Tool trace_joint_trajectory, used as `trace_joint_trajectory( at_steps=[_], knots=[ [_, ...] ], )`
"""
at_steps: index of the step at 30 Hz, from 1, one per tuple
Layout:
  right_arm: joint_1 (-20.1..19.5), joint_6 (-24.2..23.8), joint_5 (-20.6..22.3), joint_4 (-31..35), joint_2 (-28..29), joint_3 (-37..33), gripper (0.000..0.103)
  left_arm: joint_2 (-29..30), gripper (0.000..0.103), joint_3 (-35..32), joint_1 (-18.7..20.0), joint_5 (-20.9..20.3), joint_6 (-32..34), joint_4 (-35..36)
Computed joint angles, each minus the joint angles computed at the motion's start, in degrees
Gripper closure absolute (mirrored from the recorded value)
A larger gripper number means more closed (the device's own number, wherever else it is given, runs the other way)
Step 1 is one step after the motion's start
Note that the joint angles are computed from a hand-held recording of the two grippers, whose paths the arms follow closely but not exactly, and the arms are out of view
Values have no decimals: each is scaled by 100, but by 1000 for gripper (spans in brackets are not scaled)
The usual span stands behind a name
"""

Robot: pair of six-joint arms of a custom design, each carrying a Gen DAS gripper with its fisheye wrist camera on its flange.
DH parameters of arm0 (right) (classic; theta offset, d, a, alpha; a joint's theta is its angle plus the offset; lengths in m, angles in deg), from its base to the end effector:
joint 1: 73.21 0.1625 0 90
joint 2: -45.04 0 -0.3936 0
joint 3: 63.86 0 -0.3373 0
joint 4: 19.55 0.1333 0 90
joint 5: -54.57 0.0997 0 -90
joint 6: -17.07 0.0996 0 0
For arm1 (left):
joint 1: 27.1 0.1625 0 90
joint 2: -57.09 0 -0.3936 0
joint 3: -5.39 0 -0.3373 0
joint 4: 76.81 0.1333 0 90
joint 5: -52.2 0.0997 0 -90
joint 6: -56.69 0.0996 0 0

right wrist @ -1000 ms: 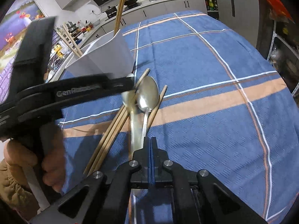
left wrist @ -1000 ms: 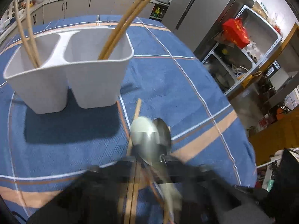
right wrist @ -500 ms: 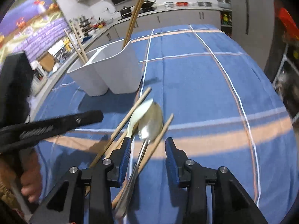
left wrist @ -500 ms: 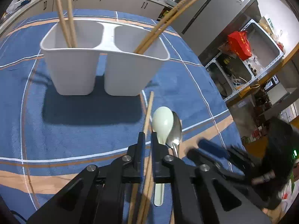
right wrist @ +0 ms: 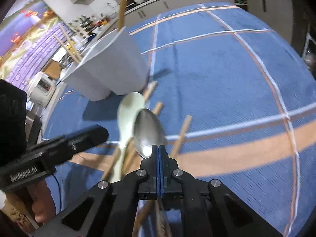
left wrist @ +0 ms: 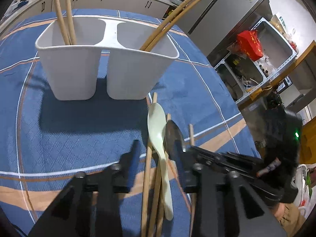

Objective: Organize utensils

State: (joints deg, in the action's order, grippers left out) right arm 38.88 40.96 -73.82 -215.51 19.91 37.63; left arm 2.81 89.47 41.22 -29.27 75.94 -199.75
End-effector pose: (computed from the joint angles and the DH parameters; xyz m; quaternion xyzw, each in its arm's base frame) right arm 0.2772 -0.4931 -0.0168 -0.0983 -0.9116 0.3462 0.1984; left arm -0.0942 -0.6378 0.2215 0.3466 0.9347 -0.0289 0.0737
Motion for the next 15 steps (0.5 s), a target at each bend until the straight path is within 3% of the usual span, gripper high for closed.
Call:
trace_joint_trajectory(
  at_steps=[3,7,9,10,11,15],
  knots=[
    [60,67,-266,-109,-71,189,102,172,66,-85,-48,77,-40,-65],
    [44,38,-178,-539,-104,408,101,479,66,-254,-107,284,-59,-139],
    [26,-75,-95,-819,-122,535,88,622,77,-446,-75,220,-189,62],
    [24,-148,-49,-891,-135,549,69,690,96,-575,-34,67,-280,231],
    [20,-210,-24,-929,-131,539,56,721,96,-630,-21,6,-366,309],
    [-50,-569,155,-746,-94,281,55,641,97,-398,-56,90,-402,4]
  ],
)
